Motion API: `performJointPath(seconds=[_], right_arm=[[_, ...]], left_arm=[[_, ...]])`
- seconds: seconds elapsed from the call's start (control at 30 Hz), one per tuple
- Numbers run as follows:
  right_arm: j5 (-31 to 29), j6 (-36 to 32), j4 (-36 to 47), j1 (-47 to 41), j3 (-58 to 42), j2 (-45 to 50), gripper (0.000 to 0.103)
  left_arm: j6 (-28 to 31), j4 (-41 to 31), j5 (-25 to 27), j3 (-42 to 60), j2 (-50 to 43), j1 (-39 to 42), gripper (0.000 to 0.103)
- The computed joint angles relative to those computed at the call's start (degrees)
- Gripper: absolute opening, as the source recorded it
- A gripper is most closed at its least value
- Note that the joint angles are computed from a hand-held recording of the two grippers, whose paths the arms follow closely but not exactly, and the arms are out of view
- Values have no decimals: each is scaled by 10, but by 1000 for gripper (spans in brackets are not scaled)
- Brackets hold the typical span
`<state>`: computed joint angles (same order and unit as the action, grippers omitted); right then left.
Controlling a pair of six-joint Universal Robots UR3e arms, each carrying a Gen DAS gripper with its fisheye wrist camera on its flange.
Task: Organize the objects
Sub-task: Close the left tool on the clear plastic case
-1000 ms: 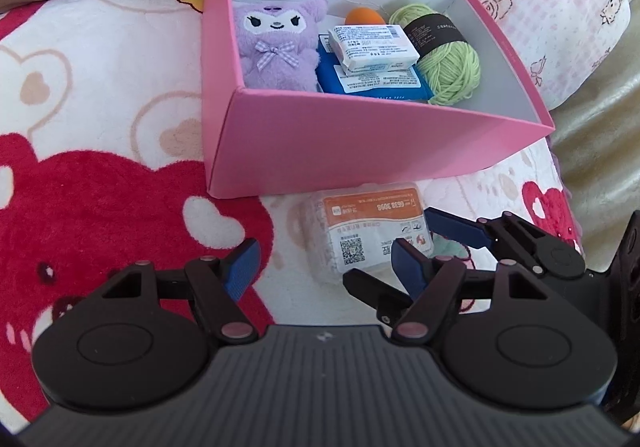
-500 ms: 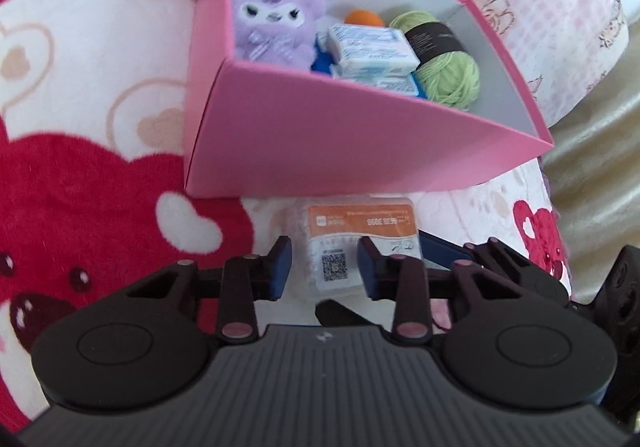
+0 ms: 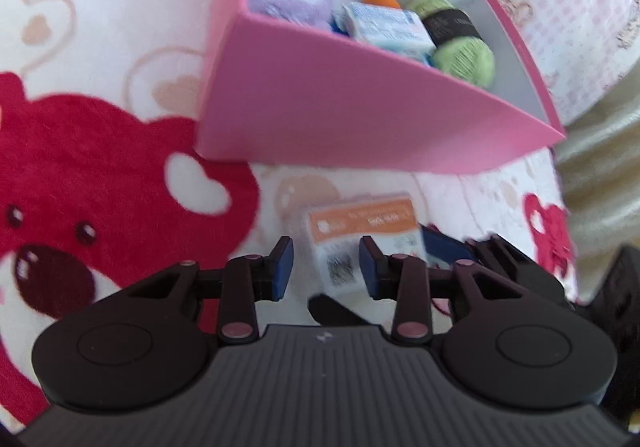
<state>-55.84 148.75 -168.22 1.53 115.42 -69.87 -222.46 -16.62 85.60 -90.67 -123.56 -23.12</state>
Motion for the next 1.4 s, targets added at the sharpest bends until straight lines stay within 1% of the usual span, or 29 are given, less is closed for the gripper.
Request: performJointPath(seconds=[0.07,0.13,0.23,0.3,0.37,0.43,0.5,0.6,0.67,0.73,0.87,1.03,1.17,1.27,1.37,1.4], right_arm=[[-25,13,-21,16,-1,6,97],[-36,26,-36,23,-2,14,98],[-44,33,-42,27,-2,26,98],[-56,30,-50,32,-2,30,98],[-66,33,-54,38,0,29,97],[-61,36,-56,34,4,26,97],[-56,34,-78,30,20,25,97],[-52,35,-103,26,36,24,97],[-49,34,-99,23,38,21,97],[-46,27,-97,19,47,13,97],[-38,17,-95,9,65,-1,97],[-45,20,-71,11,69,-19,97],[-37,15,-26,6,66,-40,97],[-26,15,-4,3,65,-54,97],[-19,-5,3,1,73,-69,97],[-12,-23,18,-10,74,-78,97]], left_arm=[[15,-6,1,3,0,4,38],[13,-1,-2,1,-1,7,38],[5,21,0,-6,-6,3,38],[-4,44,-8,-18,-9,5,38],[-15,66,-27,-32,-10,13,38],[-22,86,-61,-51,-9,26,39],[-13,90,-72,-59,-5,30,39],[-12,95,-61,-60,-4,23,38],[-16,105,-53,-63,-6,16,38],[-22,107,-55,-67,-3,14,38],[-25,94,-49,-64,2,7,37],[-18,63,-23,-44,7,-11,37],[-4,47,-7,-44,21,-23,37],[0,47,4,-58,38,-28,38],[-3,64,4,-85,58,-29,39],[-5,67,2,-93,64,-28,39]])
